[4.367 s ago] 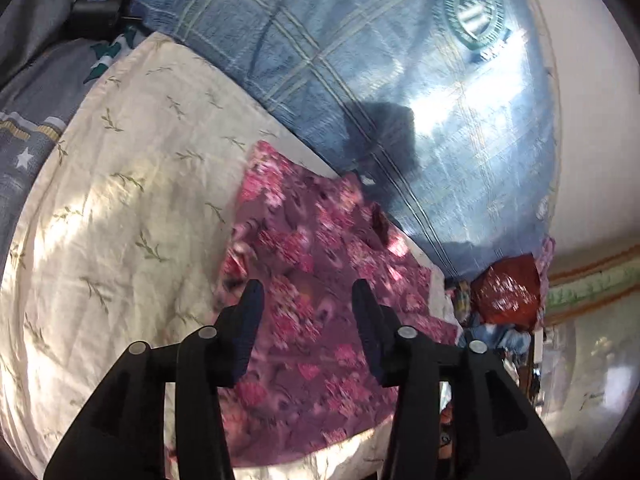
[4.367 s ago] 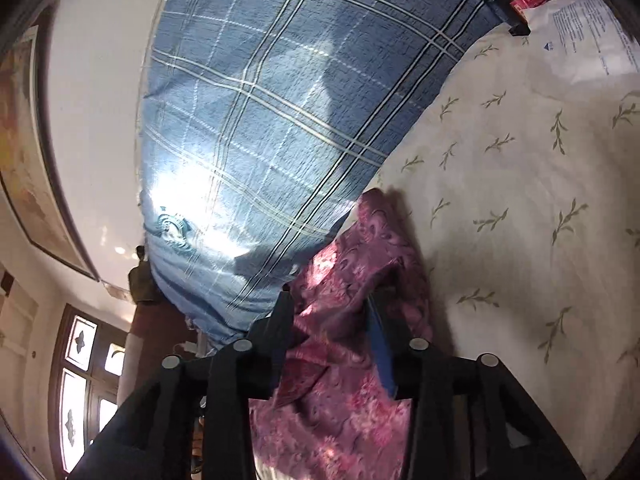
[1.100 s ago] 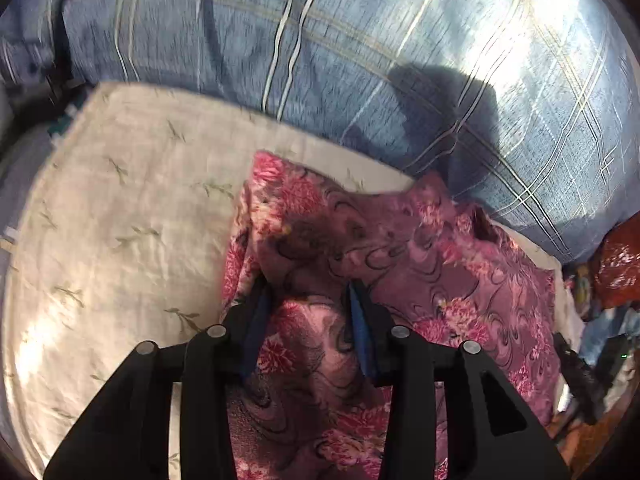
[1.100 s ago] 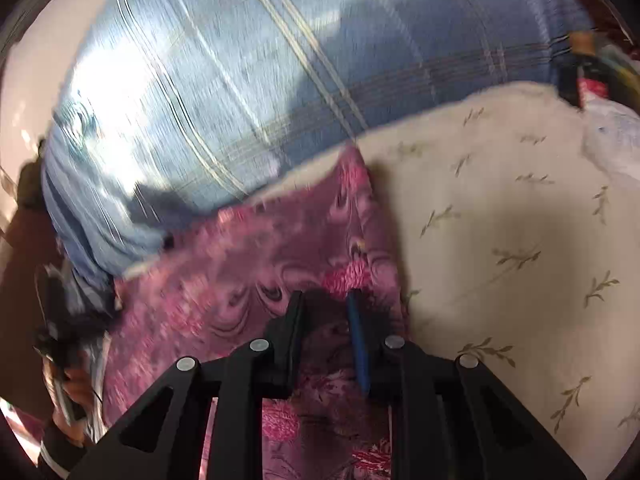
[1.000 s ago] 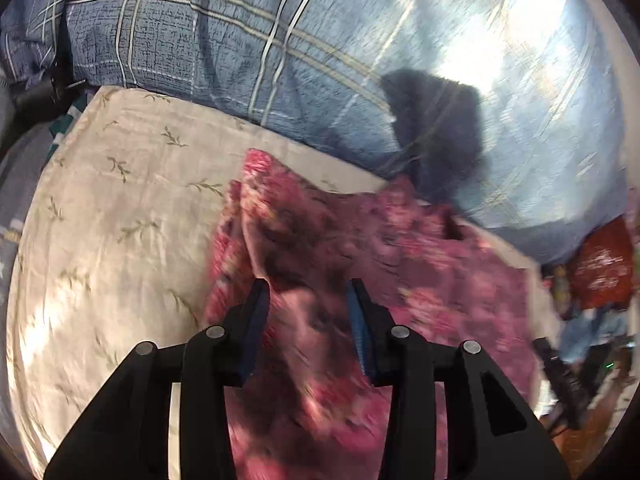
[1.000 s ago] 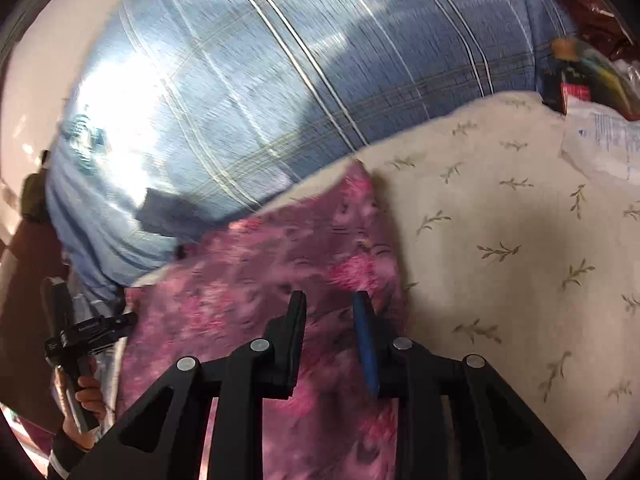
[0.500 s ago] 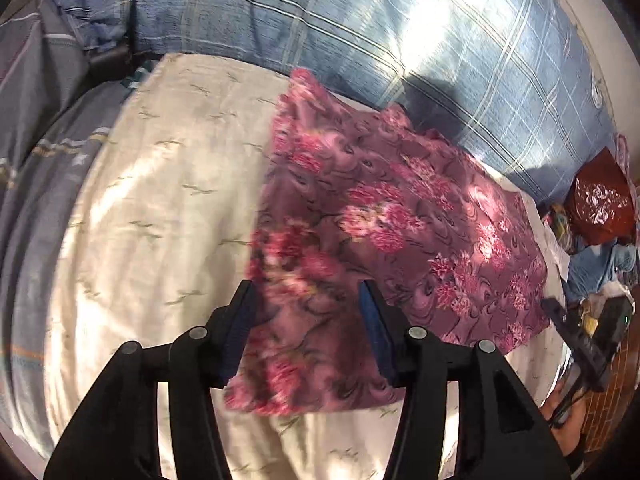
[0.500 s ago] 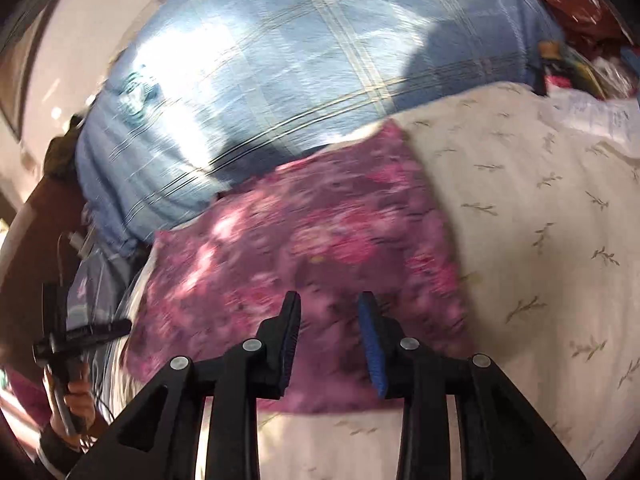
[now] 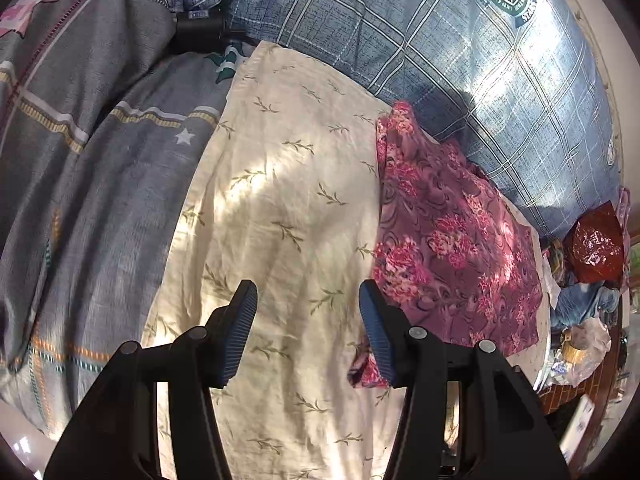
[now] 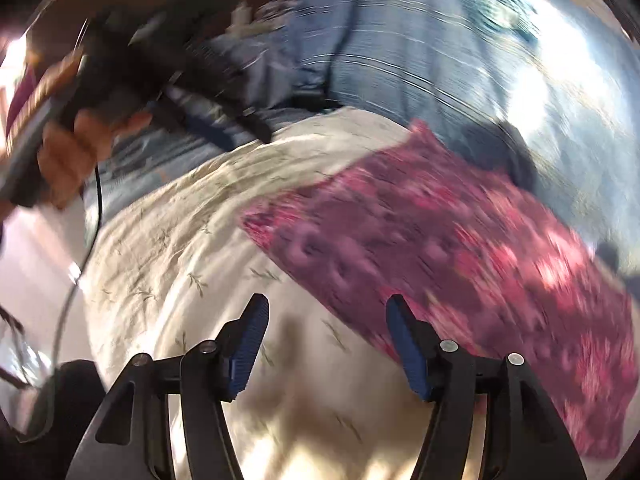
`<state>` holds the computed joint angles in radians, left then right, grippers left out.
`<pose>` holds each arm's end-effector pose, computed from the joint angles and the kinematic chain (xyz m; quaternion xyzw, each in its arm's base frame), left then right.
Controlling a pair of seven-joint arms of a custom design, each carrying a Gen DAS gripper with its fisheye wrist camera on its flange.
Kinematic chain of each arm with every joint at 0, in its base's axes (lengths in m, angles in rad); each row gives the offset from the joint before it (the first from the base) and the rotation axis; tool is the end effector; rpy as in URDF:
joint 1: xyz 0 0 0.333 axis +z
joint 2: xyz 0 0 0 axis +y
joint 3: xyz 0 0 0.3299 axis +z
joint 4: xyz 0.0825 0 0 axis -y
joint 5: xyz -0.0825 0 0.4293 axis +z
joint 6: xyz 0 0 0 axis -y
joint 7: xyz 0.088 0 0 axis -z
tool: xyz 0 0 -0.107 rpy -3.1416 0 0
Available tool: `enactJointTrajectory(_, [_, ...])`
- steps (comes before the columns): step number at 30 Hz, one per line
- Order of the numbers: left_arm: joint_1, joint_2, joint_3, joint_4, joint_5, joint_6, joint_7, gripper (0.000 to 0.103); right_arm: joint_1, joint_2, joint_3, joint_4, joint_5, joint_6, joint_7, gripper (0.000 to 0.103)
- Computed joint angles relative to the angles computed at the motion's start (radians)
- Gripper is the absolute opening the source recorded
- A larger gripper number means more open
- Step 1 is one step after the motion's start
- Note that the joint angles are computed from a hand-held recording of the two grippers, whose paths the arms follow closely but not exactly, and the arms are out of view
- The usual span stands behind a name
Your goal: Fold small clothes
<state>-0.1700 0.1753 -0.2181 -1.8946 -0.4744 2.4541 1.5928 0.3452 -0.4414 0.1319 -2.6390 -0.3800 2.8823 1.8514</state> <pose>0.6286 -0.2499 0.4469 0.6500 -0.7097 0.2652 0.0592 0.4019 0.2326 0.4480 -0.8147 0.4625 -0.2513 0.2432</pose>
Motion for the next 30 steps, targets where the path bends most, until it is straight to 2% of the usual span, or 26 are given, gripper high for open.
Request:
enactJointTrajectory(2, [0.009,0.03,-0.005,0.039,-0.028,-0.028,0.033,0.051,-0.125,0.059,0.136,0.057,-0.15,-0.022,0.122,0.063])
enactJointTrajectory(3, [0.016,0.051,-0.01,0.066,-0.053,-0.05,0.053,0.052,-0.159,0.084,0.172,0.078,-0.222,-0.034,0.173,0.063])
enactJointTrajectory(5, [0.027,0.099,-0.02,0.127,-0.094,-0.097,0.078,0.053,-0.258,0.108,0.253,0.103,-0.429,0.009,0.331,0.06])
enactJointTrajectory(6, [0.031,0.133,-0.027,0.171,-0.113,-0.122,0.091,0.053,-0.3,0.116,0.288,0.12,-0.526,0.015,0.404,0.05])
enactJointTrajectory(7, [0.033,0.162,-0.032,0.21,-0.122,-0.144,0.099,0.056,-0.325,0.13,0.298,0.138,-0.594,0.031,0.454,0.017])
enactJointTrajectory(8, [0.031,0.192,-0.035,0.251,-0.122,-0.165,0.098,0.057,-0.325,0.134,0.282,0.142,-0.611,0.048,0.473,0.011])
enactJointTrajectory(10, [0.02,0.258,-0.041,0.345,-0.104,-0.207,0.091,0.068,-0.354,0.127,0.264,0.141,-0.692,0.13,0.577,0.011])
enactJointTrajectory(12, [0.0,0.334,-0.045,0.456,-0.067,-0.259,0.075,0.074,-0.395,0.08,0.262,0.12,-0.796,0.201,0.695,0.011])
enactJointTrajectory(13, [-0.009,0.367,-0.048,0.503,-0.049,-0.278,0.07,0.074,-0.399,0.073,0.253,0.117,-0.825,0.223,0.725,0.011])
enactJointTrajectory(15, [-0.047,0.465,-0.046,0.649,0.011,-0.349,0.038,0.074,-0.375,0.068,0.208,0.104,-0.82,0.261,0.725,0.011])
enactJointTrajectory(18, [-0.093,0.578,-0.048,0.822,0.078,-0.428,0.006,0.073,-0.318,0.091,0.124,0.086,-0.727,0.305,0.627,0.011])
enactJointTrajectory(20, [-0.121,0.632,-0.045,0.913,0.116,-0.473,-0.009,0.053,-0.271,0.101,0.077,0.078,-0.662,0.318,0.566,0.011])
enactJointTrajectory(21, [-0.137,0.641,-0.038,0.935,0.142,-0.477,-0.015,0.038,-0.242,0.103,0.046,0.071,-0.63,0.324,0.535,0.011])
enactJointTrajectory(22, [-0.148,0.639,-0.032,0.938,0.165,-0.473,-0.013,0.024,-0.246,0.104,0.044,0.066,-0.613,0.338,0.527,0.011])
enactJointTrajectory(24, [-0.15,0.608,-0.03,0.896,0.18,-0.437,-0.015,0.013,-0.249,0.105,0.041,0.056,-0.581,0.36,0.513,0.011])
enactJointTrajectory(25, [-0.146,0.583,-0.031,0.86,0.179,-0.409,-0.015,0.01,-0.214,0.107,0.001,0.052,-0.554,0.365,0.491,0.01])
enactJointTrajectory(29, [-0.128,0.496,-0.052,0.749,0.152,-0.318,0.007,0.009,-0.015,0.078,-0.211,0.01,-0.449,0.374,0.408,0.01])
enactJointTrajectory(30, [-0.125,0.478,-0.059,0.733,0.142,-0.305,0.012,0.009,-0.007,0.062,-0.222,-0.004,-0.433,0.378,0.404,0.01])
